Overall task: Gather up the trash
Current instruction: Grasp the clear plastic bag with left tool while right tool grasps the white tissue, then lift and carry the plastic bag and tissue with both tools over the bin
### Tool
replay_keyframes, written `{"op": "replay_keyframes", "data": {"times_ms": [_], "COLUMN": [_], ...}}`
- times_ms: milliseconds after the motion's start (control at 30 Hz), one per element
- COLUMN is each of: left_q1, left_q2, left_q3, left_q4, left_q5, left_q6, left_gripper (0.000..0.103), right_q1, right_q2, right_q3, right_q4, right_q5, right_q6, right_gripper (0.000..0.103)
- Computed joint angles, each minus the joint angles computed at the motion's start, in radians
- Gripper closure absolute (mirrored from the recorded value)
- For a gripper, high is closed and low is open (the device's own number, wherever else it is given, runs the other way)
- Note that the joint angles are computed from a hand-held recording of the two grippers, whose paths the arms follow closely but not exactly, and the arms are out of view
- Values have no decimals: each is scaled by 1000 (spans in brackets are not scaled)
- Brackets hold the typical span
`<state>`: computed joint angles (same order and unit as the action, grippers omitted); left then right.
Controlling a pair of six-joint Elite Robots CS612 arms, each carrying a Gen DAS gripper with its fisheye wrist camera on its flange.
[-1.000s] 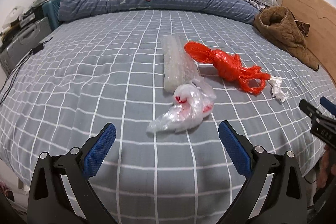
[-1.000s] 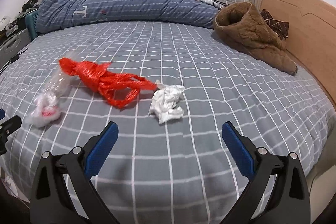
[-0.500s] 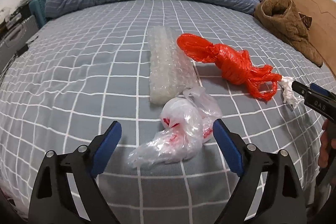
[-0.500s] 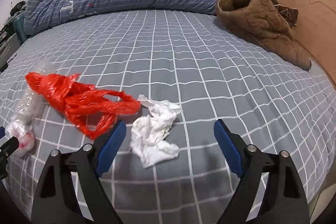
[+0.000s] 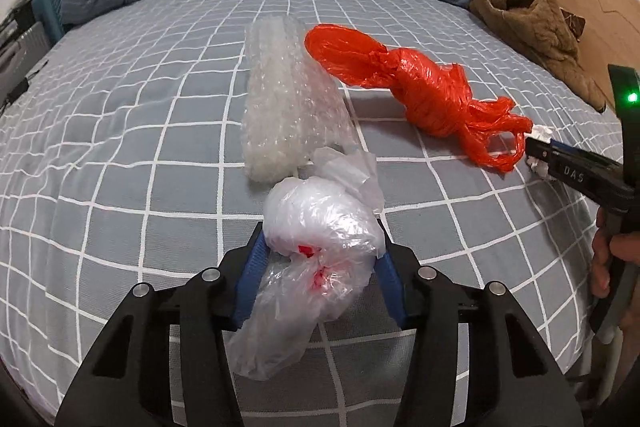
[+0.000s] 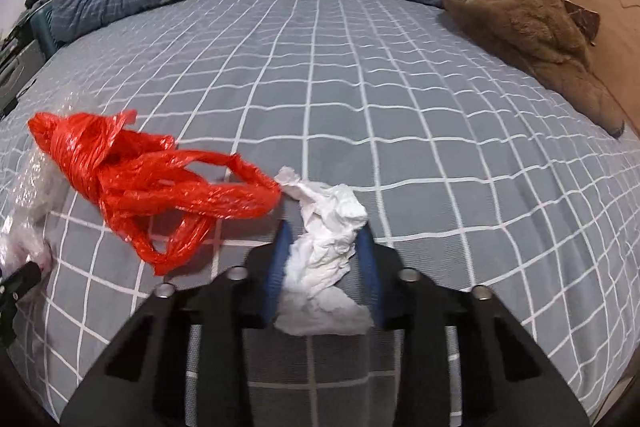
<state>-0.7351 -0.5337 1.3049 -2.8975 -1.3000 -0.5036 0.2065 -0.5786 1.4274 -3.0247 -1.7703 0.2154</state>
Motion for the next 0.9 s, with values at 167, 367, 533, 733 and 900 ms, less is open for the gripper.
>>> {"op": "replay_keyframes", "data": {"times_ms": [167, 367, 533, 733, 900], "left_q1": [-2, 0, -1, -6, -12], "left_q2": [-2, -14, -27, -48, -65], "left_q3": [6, 21, 34, 60, 84], "left_q4": [-8, -15, -21, -42, -60], "left_q5": [11, 23, 36, 55, 97], "left_q6": [1, -11, -11, 1, 8], "left_gripper": [53, 53, 54, 54, 53], "right_q1": [3, 6, 12, 26, 47], "right_q2": [-3, -14, -28, -52, -70], "right_q3": [8, 16, 25, 51, 83], "right_q4": [-12, -26, -35, -71, -138], "right_q5": [-11, -26, -49, -99, -136], "right_q6": [-5, 5, -5, -29, -36], "right_gripper": [85, 87, 87, 87, 87]}}
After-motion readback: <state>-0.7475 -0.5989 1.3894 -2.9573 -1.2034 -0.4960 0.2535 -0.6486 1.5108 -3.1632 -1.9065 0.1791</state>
